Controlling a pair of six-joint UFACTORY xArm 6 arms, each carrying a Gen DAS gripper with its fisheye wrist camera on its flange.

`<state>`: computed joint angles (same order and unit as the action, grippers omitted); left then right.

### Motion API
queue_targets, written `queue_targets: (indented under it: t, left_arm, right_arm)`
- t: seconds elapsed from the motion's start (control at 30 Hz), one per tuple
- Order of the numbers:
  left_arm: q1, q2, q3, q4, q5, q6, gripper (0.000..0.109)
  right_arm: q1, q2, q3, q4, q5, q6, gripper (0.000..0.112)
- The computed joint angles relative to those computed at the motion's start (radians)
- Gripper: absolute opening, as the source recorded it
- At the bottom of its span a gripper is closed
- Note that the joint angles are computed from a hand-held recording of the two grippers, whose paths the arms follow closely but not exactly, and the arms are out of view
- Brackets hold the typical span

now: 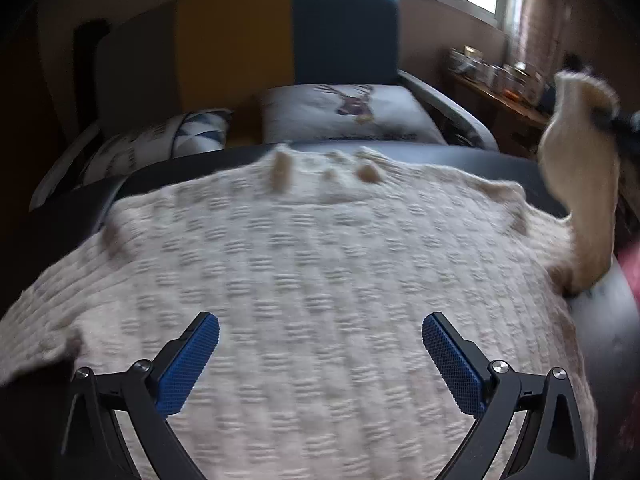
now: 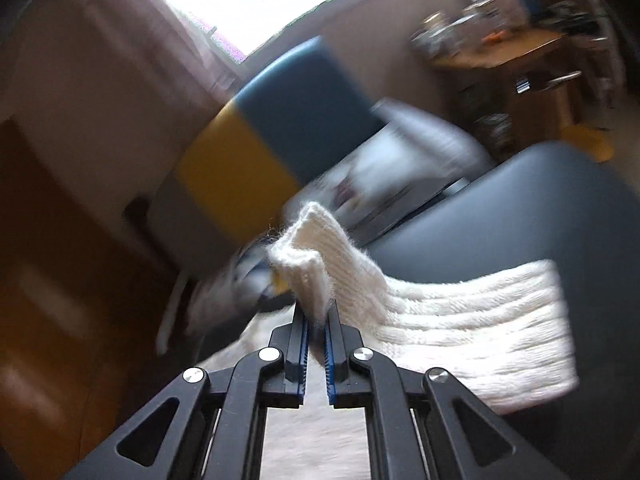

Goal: Fold clothes

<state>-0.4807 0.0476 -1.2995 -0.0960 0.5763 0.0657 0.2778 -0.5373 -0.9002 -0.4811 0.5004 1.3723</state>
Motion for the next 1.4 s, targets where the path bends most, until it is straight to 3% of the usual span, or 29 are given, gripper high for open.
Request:
queue_targets:
  t: [0.1,0.2,0.43,0.5,0.57,0.63,0.67,0.7,0.77,0.83,1.0,1.17,1.23,1.27,1.33,1.4]
  left_arm:
    - [0.030,-0.004,0.002,-0.005,0.012,-0.008,0.103]
    - [0.056,-0.004,0.007,-0.015,0.018,-0.013,0.103]
    - [0.071,0.046,-0.030,-0.064,0.075,-0.008,0.103]
    - [0.065,0.065,-0.051,-0.085,0.101,-0.006,0.103]
    - [0.058,0.079,-0.070,-0.108,0.122,-0.003,0.103]
    - [0.049,0.084,-0.080,-0.131,0.126,-0.003,0.103]
    - [0.047,0.090,-0.090,-0.154,0.135,0.008,0.103]
    - [0.043,0.098,-0.104,-0.164,0.145,0.009,0.103]
    - [0.031,0.128,-0.145,-0.111,0.168,-0.036,0.103]
    - [0.016,0.159,-0.184,-0.046,0.183,-0.084,0.103]
    - [-0.020,0.210,-0.261,0.015,0.232,-0.129,0.103]
    - [-0.042,0.177,-0.231,-0.163,0.207,-0.019,0.103]
    - [-0.057,0.182,-0.239,-0.157,0.222,0.006,0.089]
    - [-0.063,0.193,-0.251,-0.145,0.241,0.014,0.067]
    - [-0.078,0.187,-0.230,-0.070,0.199,-0.011,0.051]
    - [-0.080,0.184,-0.232,-0.099,0.205,0.027,0.022]
  right_arm:
    - [0.055,0.161,-0.043,0.075,-0.102,-0.057,0.005]
    - [0.103,0.306,-0.060,0.246,-0.183,-0.159,0.006]
    - [0.164,0.417,-0.035,0.492,-0.229,-0.334,0.009]
    - [0.169,0.385,-0.006,0.493,-0.243,-0.321,0.021]
    - [0.172,0.303,0.061,0.371,-0.260,-0.211,0.022]
    - [0.185,0.236,0.092,0.247,-0.210,-0.156,0.022]
    - [0.200,0.202,0.099,0.150,-0.136,-0.110,0.022]
    - [0.221,0.170,0.101,0.082,-0.052,-0.089,0.014]
    - [0.263,0.136,0.096,0.047,0.115,-0.095,0.009]
    - [0.277,0.100,0.137,0.021,0.179,-0.062,0.007]
    - [0.243,0.036,0.257,-0.044,0.030,0.092,0.005]
    - [0.211,-0.032,0.348,-0.091,-0.068,0.181,0.005]
    - [0.194,-0.026,0.361,-0.122,-0.114,0.228,0.005]
    - [0.191,-0.031,0.368,-0.137,-0.125,0.248,0.005]
    - [0.184,-0.041,0.383,-0.167,-0.146,0.289,0.005]
    - [0.187,-0.052,0.389,-0.188,-0.147,0.317,0.004]
